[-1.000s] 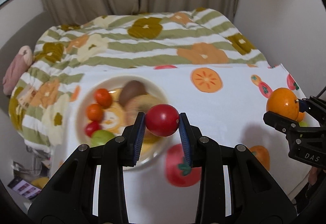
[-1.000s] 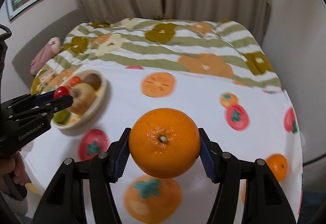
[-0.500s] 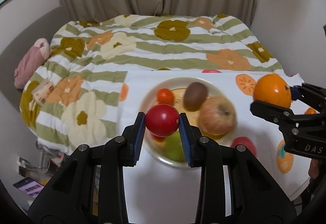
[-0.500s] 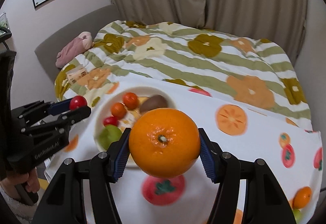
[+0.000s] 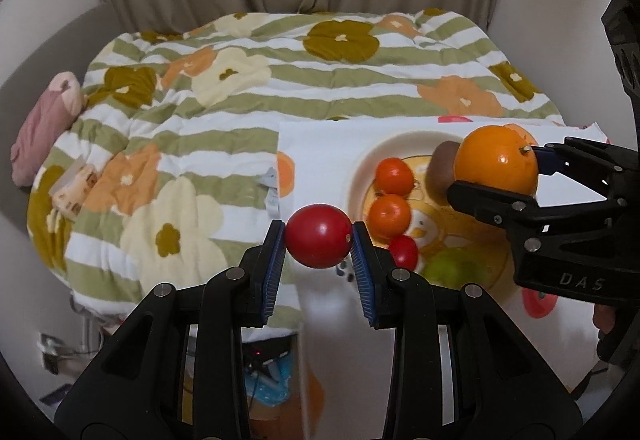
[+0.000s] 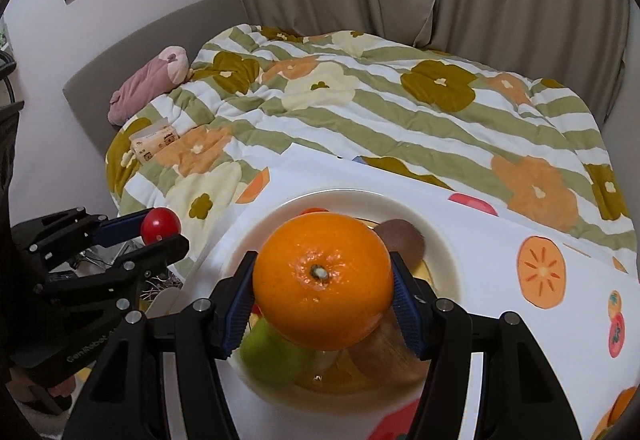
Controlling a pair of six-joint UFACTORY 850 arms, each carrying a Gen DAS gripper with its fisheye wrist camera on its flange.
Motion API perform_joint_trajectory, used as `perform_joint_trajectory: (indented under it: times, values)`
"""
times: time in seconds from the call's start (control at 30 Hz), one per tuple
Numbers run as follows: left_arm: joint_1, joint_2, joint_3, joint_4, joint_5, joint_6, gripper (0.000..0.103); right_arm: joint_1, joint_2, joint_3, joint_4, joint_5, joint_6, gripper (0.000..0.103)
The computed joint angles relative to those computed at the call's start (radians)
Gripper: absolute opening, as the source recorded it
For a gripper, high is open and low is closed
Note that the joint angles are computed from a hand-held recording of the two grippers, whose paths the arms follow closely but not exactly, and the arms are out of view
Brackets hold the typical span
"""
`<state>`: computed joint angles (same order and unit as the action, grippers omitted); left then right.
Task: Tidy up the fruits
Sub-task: 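Carry tomato and orange to the duck plate and open both tools there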
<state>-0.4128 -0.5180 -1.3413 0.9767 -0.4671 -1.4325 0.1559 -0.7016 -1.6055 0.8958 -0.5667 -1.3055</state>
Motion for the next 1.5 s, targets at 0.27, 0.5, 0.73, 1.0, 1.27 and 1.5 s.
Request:
perform_joint_trajectory:
  times: [0.27, 0.5, 0.73, 1.0, 1.27, 1.5]
  values:
    - [0.032, -0.007, 0.014, -0.025, 0.043, 0.049, 0.037, 0.03, -0.02, 0.012, -0.009, 0.079, -0.064, 0.058]
    - [0.043, -0.01, 0.021, -0.052, 0.063, 0.085, 0.037, 0.038, -0.028, 0.024, -0.009, 0.125, -0.082, 0.058]
    - [0.048, -0.011, 0.02, -0.037, 0.065, 0.067, 0.037, 0.027, -0.011, 0.056, 0.119, 0.114, -0.221, 0.089]
    - [0.049, -0.02, -0.007, -0.037, 0.064, 0.081, 0.037, -0.005, 0.011, 0.067, 0.16, 0.083, -0.191, 0.089]
    - [0.045, -0.06, -0.081, -0.097, 0.091, 0.148, 0.037, -0.04, 0.025, 0.053, 0.182, 0.044, -0.128, 0.089]
    - [0.044, -0.128, -0.184, -0.189, 0.122, 0.299, 0.037, -0.058, 0.018, 0.033, 0.176, 0.053, -0.074, 0.089]
